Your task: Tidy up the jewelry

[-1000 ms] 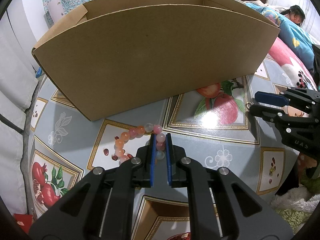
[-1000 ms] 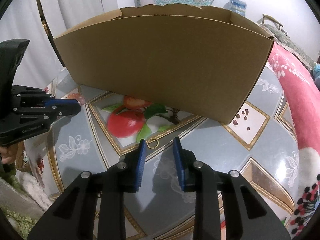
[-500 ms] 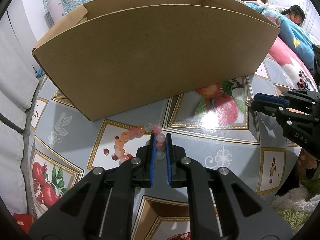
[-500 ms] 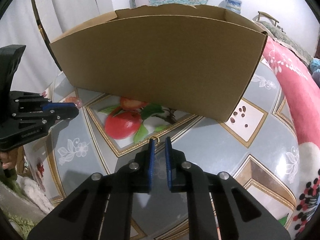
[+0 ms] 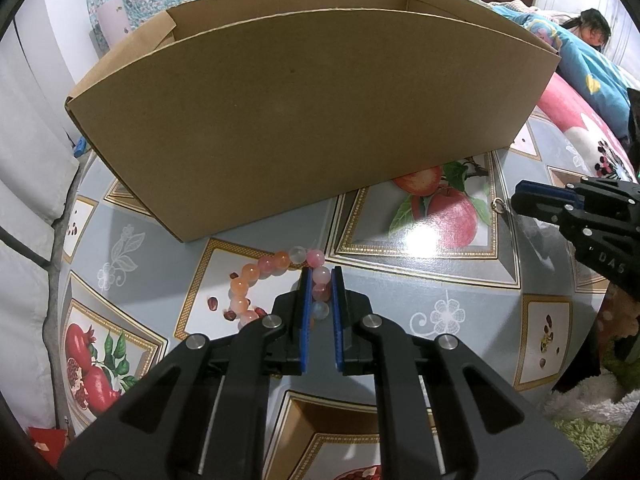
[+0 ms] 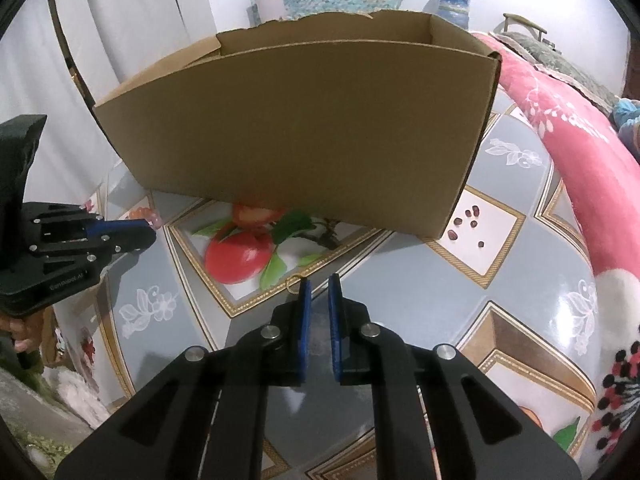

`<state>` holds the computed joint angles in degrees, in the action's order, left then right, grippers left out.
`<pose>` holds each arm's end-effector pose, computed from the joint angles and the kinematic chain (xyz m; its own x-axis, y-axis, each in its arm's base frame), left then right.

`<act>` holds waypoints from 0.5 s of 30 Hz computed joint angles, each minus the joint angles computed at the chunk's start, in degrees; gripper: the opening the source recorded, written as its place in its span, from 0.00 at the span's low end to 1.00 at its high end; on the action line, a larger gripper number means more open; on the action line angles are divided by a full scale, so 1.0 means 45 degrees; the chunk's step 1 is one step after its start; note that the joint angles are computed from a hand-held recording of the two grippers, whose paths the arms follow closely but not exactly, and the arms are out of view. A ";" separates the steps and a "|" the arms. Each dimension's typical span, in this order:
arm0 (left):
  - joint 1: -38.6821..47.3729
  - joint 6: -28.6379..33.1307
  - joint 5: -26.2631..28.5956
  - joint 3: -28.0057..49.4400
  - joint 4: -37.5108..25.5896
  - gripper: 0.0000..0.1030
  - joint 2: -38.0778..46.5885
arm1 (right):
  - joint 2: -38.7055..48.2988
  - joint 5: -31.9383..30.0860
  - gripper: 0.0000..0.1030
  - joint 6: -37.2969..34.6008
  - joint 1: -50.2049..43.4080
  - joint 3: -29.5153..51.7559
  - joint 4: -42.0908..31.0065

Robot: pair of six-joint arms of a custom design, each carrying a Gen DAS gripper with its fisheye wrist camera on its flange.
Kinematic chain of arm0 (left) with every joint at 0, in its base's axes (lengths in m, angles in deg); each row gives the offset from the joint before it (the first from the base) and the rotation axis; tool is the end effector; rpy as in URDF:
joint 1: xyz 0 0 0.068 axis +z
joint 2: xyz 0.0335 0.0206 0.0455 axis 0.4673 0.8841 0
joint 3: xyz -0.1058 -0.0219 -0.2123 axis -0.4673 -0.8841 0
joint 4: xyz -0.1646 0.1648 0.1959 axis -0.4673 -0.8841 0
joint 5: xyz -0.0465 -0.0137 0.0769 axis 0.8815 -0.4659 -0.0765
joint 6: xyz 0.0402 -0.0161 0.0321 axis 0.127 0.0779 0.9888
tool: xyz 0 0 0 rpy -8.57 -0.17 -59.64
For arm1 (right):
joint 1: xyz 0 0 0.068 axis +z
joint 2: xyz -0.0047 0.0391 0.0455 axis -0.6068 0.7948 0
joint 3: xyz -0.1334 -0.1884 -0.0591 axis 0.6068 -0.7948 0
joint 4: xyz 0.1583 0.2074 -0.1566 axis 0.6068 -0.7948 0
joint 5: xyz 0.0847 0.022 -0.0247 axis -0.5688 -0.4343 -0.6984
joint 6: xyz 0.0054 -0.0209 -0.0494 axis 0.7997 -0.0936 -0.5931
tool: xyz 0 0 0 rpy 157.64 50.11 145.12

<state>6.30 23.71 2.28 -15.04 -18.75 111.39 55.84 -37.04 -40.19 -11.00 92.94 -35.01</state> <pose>0.1852 -0.0698 0.2368 -0.8406 0.1763 -0.5122 0.2041 0.9789 0.0020 0.1979 0.1002 0.2140 -0.6736 -0.1924 -0.7136 -0.3951 0.9097 0.1277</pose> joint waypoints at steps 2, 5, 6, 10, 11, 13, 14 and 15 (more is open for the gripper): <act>-0.0004 -0.0003 -0.0004 0.0003 0.0002 0.08 0.0003 | -0.0090 -0.0030 0.09 0.0023 -0.0041 -0.0034 -0.0047; -0.0001 -0.0007 0.0001 -0.0002 0.0003 0.08 -0.0002 | -0.0285 -0.0237 0.09 -0.0046 -0.0242 -0.0106 -0.0155; -0.0019 -0.0027 -0.0011 0.0003 -0.0002 0.08 0.0003 | -0.0112 -0.0194 0.09 0.0019 -0.0155 -0.0006 -0.0075; -0.0040 -0.0038 -0.0026 -0.0010 -0.0003 0.08 -0.0013 | -0.0219 -0.0182 0.09 0.0132 -0.0060 -0.0041 -0.0064; -0.0045 -0.0047 -0.0027 -0.0013 -0.0004 0.08 -0.0017 | -0.0233 -0.0171 0.09 0.0167 -0.0018 -0.0057 -0.0050; -0.0040 -0.0043 -0.0024 -0.0022 0.0008 0.08 -0.0017 | -0.0259 -0.0272 0.09 0.0169 -0.0068 -0.0083 -0.0047; -0.0031 -0.0032 -0.0017 -0.0015 0.0010 0.08 -0.0011 | -0.0286 -0.0363 0.09 0.0198 -0.0103 -0.0104 -0.0052; -0.0031 -0.0032 -0.0017 -0.0015 0.0010 0.08 -0.0011 | -0.0324 -0.0420 0.09 0.0244 -0.0108 -0.0130 -0.0073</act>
<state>6.16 23.57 2.20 -15.11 -18.71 111.35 54.38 -38.93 -39.09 -11.49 92.35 -35.34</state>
